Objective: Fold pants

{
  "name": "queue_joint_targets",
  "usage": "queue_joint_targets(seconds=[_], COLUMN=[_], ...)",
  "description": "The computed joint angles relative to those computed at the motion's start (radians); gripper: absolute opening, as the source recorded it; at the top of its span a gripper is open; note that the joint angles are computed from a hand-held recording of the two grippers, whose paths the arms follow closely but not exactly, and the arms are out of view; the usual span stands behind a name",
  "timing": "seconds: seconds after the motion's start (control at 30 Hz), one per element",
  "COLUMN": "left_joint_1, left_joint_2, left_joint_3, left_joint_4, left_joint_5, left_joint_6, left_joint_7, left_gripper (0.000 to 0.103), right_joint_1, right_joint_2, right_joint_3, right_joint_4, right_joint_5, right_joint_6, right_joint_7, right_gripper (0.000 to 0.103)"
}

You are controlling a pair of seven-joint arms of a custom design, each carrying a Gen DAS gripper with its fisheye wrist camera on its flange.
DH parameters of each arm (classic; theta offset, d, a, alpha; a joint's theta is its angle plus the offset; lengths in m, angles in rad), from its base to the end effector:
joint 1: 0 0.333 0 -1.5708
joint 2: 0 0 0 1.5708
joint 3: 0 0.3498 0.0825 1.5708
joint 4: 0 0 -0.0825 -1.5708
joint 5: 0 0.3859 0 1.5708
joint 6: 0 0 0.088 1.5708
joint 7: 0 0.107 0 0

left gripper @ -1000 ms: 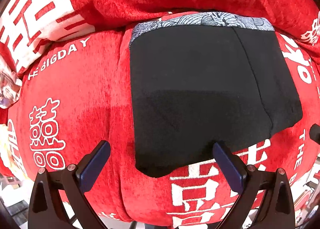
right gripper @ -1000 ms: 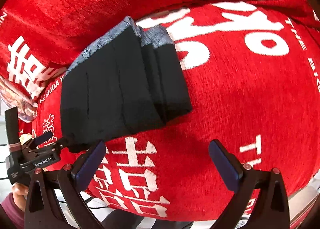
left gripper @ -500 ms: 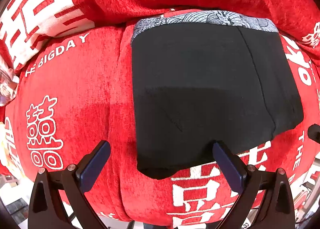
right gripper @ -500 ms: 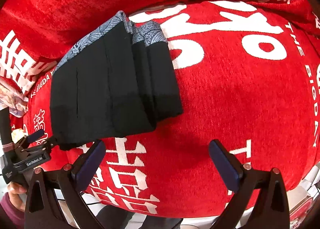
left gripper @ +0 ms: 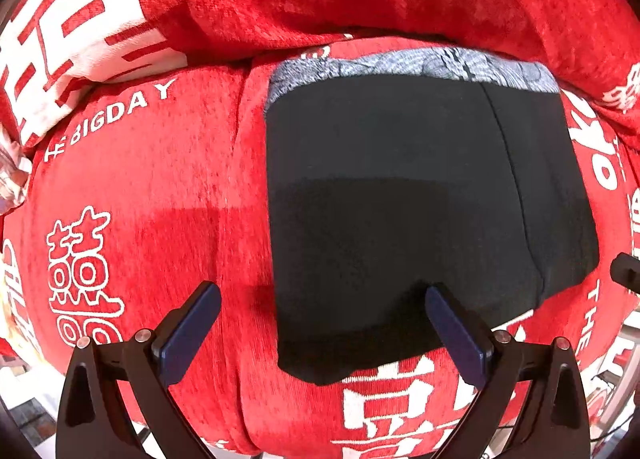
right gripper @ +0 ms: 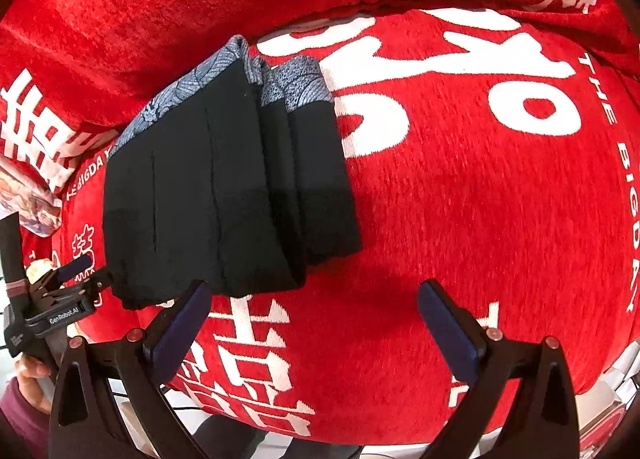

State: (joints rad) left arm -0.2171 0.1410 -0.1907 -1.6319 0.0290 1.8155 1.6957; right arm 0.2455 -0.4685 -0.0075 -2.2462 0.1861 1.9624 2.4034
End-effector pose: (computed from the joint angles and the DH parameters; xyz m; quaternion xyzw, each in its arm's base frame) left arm 0.5706 -0.2358 0.5694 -0.4942 0.8690 -0.0176 0.0142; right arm 0.4022 0.1094 0.5959 -0.4409 0.8883 0.0650 0.1113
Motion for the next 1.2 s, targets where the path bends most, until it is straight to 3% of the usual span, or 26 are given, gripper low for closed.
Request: queue_joint_targets(seconds=[0.4, 0.8, 1.2], left_joint_1=[-0.006, -0.004, 0.071], left_joint_2=[0.028, 0.066, 0.166], left_joint_3=[0.004, 0.010, 0.026], left_joint_4=[0.014, 0.056, 0.174], left_joint_5=[0.022, 0.005, -0.191], left_joint_6=[0.031, 0.006, -0.058], left_joint_7=[-0.019, -0.031, -0.012], left_gripper=[0.103, 0.103, 0.103], right_joint_1=[-0.011, -0.022, -0.017], right_joint_2=[0.021, 0.029, 0.031], right_joint_3=[-0.026, -0.049, -0.106], right_joint_4=[0.001, -0.029, -0.102], right_joint_5=[0.024, 0.093, 0.264], right_joint_6=[0.018, 0.067, 0.179], right_joint_7=[-0.081, -0.171, -0.347], right_gripper=[0.103, 0.103, 0.103])
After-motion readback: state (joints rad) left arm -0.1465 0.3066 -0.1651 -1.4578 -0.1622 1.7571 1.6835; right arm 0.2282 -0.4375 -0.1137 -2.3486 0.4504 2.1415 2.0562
